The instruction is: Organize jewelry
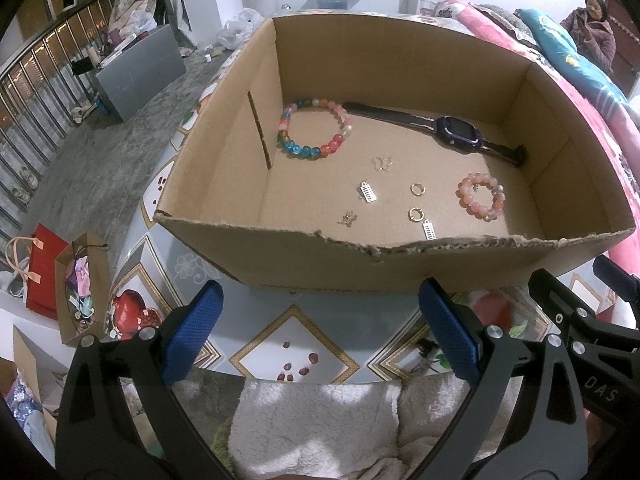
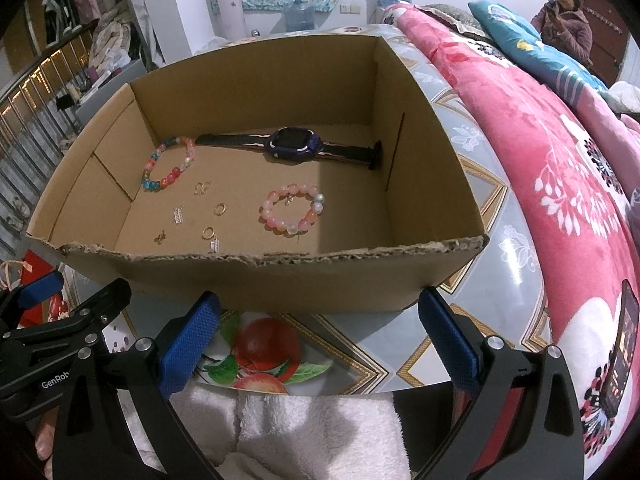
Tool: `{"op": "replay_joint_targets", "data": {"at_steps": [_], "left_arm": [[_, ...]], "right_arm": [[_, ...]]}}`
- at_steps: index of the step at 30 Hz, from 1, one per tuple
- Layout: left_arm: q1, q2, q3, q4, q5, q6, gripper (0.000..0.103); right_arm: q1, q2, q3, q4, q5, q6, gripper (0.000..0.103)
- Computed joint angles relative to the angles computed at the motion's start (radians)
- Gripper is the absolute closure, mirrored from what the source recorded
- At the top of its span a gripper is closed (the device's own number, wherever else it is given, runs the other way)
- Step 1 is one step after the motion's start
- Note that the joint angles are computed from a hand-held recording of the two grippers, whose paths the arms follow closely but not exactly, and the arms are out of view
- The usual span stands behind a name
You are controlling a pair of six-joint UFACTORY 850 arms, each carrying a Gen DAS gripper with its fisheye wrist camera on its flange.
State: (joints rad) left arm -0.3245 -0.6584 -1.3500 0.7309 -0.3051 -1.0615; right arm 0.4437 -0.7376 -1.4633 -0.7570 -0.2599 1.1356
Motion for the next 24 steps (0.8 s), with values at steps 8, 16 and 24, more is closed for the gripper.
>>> {"op": "replay_joint_targets", "data": {"at_steps": [8, 16, 24], "left_arm": [[0.013, -0.001, 0.004, -0.032, 0.008, 0.030, 0.009], [0.011, -0.003, 0.000, -0.022, 0.001, 0.029, 0.009], [0.010, 0.000, 0.002, -0.011, -0.004, 0.015, 0.009]], "right_arm": [[0.008, -0.016, -0.022, 0.038, -0.012, -0.038, 0.006], [0.008, -0.015, -0.021, 0.052, -0.003, -0.046, 0.006], [0.007, -0.014, -0.017, 0.043, 0.003, -0.035, 0.006]]}}
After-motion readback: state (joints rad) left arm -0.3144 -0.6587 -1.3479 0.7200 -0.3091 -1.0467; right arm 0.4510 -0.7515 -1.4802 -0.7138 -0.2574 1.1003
